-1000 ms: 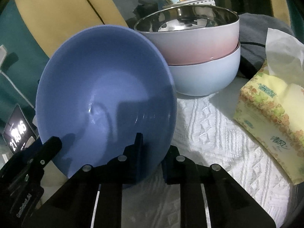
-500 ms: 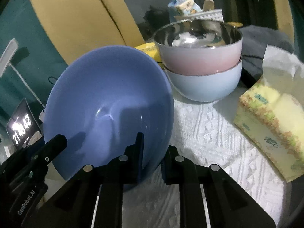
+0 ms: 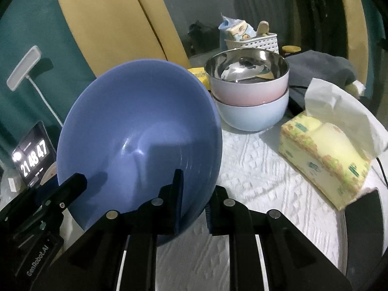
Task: Organize plates and bowls
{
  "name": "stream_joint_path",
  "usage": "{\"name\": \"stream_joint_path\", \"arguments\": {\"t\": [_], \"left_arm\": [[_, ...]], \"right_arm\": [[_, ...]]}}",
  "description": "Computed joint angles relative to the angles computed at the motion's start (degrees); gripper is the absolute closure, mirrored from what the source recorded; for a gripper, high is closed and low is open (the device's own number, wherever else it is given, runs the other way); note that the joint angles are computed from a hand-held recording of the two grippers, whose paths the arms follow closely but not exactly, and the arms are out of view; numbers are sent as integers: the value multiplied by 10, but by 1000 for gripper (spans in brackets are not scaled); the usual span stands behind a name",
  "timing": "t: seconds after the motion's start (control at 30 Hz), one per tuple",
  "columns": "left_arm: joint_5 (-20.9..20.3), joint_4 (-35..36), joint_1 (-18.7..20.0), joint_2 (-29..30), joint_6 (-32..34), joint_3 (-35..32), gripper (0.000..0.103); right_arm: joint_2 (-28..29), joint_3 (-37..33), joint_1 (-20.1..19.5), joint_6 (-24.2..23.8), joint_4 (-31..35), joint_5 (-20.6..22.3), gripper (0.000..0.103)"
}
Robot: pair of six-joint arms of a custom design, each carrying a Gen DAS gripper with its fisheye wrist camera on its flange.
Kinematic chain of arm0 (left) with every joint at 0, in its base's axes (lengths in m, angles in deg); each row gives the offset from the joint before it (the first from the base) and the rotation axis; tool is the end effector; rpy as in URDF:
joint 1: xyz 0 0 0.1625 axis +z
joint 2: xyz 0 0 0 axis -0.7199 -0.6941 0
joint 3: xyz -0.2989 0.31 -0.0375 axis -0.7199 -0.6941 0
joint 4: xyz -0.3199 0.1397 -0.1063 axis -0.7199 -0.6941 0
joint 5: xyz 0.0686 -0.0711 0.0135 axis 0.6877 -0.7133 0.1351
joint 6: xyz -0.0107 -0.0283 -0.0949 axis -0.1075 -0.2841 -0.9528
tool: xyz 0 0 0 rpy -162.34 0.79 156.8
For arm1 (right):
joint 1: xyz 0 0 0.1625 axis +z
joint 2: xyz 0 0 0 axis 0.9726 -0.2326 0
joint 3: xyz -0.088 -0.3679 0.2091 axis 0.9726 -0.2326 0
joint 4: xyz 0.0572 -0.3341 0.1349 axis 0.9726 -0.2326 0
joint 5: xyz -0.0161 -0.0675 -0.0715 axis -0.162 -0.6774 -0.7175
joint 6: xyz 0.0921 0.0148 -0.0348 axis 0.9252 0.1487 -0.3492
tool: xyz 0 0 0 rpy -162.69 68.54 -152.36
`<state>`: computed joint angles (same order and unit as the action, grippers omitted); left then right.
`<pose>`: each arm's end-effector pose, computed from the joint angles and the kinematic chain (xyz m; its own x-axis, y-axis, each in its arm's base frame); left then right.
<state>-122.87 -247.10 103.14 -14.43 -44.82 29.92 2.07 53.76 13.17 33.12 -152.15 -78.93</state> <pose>-0.2854 -0.8072 0.0599 -0.6764 0.2446 -0.6947 0.6853 0.5546 -0.4720 0.0969 -0.8087 0.1927 -0.8669 -0.0193 0.4981 -0.3740 0.6858 -0.6244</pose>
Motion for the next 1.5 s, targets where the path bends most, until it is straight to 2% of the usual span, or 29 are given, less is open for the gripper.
{"name": "stream_joint_path", "arguments": {"t": [0.43,0.97,1.3,1.5], "left_arm": [[0,-86,-5,-77,-19,159,76],[0,-156,-6,-161,-63,333,76],[-1,-182,-7,-200,-84,412,76],[-5,-177,-6,-212,-103,437,76]], "right_arm": [[-49,111,10,18,-43,9,86],[-68,205,32,19,-83,-20,85],[-77,251,42,31,-75,-38,84],[-80,261,45,42,-58,-51,80]]}}
